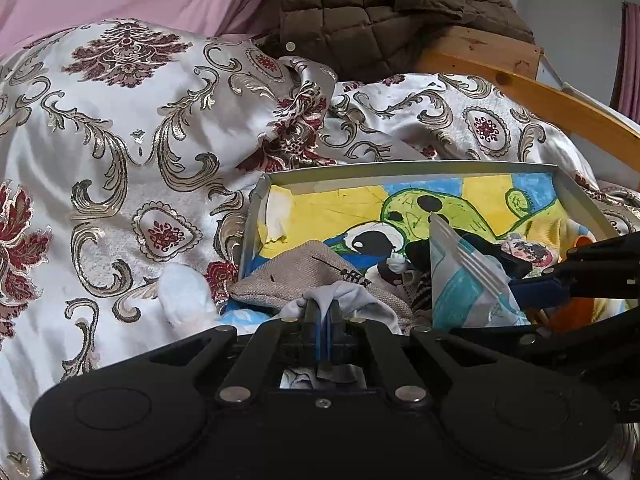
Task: Organize soft objects
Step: 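Carry the grey cloth and mask packet over the painting tray, then open both tools to drop the cloth and packet onto the tray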
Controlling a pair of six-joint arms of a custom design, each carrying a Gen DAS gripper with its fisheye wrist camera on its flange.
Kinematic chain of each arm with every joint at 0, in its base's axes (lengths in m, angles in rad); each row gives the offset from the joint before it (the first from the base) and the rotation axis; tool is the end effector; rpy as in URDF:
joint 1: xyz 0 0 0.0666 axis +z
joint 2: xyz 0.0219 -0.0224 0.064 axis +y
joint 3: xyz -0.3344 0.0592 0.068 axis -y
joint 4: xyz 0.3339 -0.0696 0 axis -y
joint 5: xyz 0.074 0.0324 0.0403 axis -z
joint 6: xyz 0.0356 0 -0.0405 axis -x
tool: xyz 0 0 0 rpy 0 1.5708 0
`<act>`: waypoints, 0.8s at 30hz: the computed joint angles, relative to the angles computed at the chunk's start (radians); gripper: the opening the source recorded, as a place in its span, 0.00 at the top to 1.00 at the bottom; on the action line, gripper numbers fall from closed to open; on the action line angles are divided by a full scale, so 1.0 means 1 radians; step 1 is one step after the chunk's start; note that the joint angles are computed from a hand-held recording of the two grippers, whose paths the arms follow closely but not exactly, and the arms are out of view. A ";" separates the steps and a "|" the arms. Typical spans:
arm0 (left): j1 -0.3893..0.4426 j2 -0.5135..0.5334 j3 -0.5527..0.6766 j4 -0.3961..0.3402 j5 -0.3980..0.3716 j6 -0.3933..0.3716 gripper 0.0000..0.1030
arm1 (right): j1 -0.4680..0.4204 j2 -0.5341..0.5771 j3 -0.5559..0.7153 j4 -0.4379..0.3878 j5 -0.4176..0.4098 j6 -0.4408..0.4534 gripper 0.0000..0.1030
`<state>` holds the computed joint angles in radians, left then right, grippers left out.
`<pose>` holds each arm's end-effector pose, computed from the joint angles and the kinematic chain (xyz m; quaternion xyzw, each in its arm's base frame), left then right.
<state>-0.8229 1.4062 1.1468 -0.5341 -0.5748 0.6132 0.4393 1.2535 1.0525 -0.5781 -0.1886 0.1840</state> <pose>0.3061 -0.3021 0.3118 -0.0139 0.8938 -0.0415 0.4463 0.3474 0.1702 0.3262 -0.3162 0.8632 0.1350 0.3697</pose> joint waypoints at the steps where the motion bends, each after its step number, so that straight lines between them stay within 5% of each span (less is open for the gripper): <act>1: 0.001 -0.004 -0.001 -0.001 0.001 0.003 0.98 | -0.003 -0.003 -0.003 0.005 -0.007 -0.011 0.69; 10: -0.005 -0.038 -0.015 0.004 -0.003 0.018 0.93 | 0.007 -0.066 -0.049 0.065 0.070 0.001 0.57; 24: -0.040 -0.039 0.046 -0.070 -0.079 0.045 0.42 | -0.006 -0.131 -0.062 0.076 0.203 -0.062 0.21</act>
